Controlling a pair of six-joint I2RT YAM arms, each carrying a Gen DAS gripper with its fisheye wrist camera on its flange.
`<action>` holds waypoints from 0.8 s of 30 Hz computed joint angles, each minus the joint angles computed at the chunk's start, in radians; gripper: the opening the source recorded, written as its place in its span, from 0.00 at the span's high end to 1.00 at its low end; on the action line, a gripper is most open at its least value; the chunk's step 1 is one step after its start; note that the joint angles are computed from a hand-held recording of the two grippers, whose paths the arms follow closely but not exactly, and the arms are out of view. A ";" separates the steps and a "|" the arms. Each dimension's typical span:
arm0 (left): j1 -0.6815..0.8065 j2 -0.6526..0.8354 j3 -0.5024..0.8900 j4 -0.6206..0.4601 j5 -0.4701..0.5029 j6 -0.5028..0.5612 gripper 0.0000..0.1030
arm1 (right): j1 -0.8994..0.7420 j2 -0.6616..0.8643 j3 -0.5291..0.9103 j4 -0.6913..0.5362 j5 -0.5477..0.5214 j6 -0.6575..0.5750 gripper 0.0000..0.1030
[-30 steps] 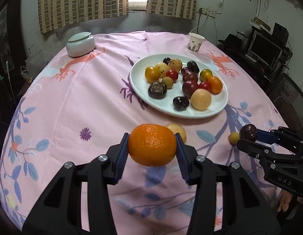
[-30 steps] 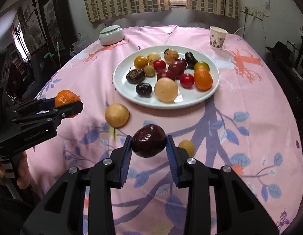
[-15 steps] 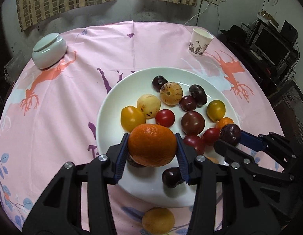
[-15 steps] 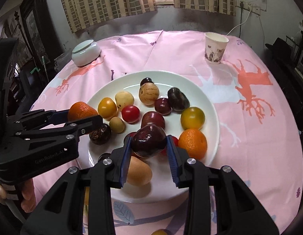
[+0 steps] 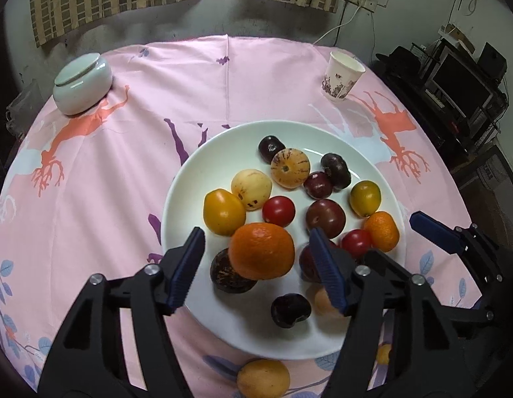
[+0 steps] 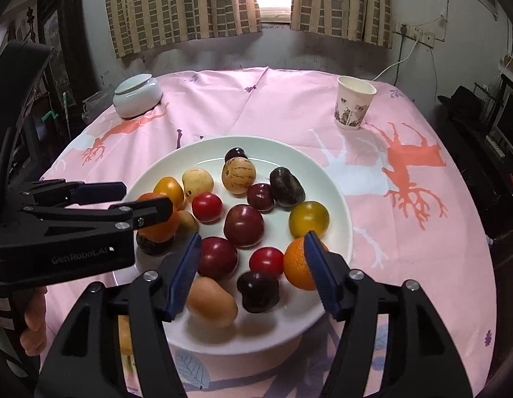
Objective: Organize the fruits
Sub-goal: 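Carry both fruits onto the white plate and open both tools, then grasp a small yellow-green fruit with the right tool while the left tool grasps a pale yellow fruit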
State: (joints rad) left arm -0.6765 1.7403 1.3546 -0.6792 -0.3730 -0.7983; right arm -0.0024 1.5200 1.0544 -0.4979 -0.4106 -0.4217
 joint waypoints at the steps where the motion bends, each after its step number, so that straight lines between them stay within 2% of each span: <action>1: -0.017 -0.015 0.002 -0.015 -0.024 0.002 0.33 | -0.017 -0.026 -0.004 -0.027 -0.003 -0.016 0.37; 2: -0.037 -0.031 0.002 -0.031 -0.048 -0.001 0.32 | -0.040 -0.057 -0.013 -0.055 -0.009 -0.040 0.37; 3: -0.061 -0.057 -0.011 -0.042 -0.075 -0.011 0.23 | -0.069 -0.084 -0.022 -0.088 -0.020 -0.070 0.37; 5: -0.118 -0.124 -0.062 -0.043 -0.136 -0.053 0.14 | -0.145 -0.123 -0.032 -0.178 -0.064 -0.143 0.37; 8: -0.234 -0.209 -0.146 -0.076 -0.217 -0.164 0.14 | -0.301 -0.185 -0.075 -0.298 -0.153 -0.274 0.36; 11: -0.363 -0.272 -0.239 -0.093 -0.271 -0.298 0.12 | -0.470 -0.243 -0.149 -0.360 -0.227 -0.411 0.35; 13: -0.446 -0.291 -0.289 -0.113 -0.305 -0.408 0.12 | -0.557 -0.265 -0.197 -0.368 -0.246 -0.477 0.28; 15: -0.523 -0.275 -0.306 -0.164 -0.343 -0.529 0.12 | -0.612 -0.296 -0.250 -0.347 -0.249 -0.504 0.28; 17: -0.585 -0.225 -0.287 -0.247 -0.370 -0.645 0.12 | -0.630 -0.321 -0.286 -0.357 -0.251 -0.535 0.28; 19: -0.626 -0.183 -0.268 -0.303 -0.376 -0.713 0.12 | -0.619 -0.342 -0.309 -0.380 -0.248 -0.562 0.28; 24: -0.670 -0.185 -0.291 -0.324 -0.364 -0.776 0.12 | -0.476 -0.427 -0.404 -0.291 -0.196 -0.501 0.28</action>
State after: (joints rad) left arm -1.3465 1.5558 1.0638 -1.0032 -0.7369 -1.5738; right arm -0.4787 1.0928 0.6502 -0.7890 -0.6067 -0.9227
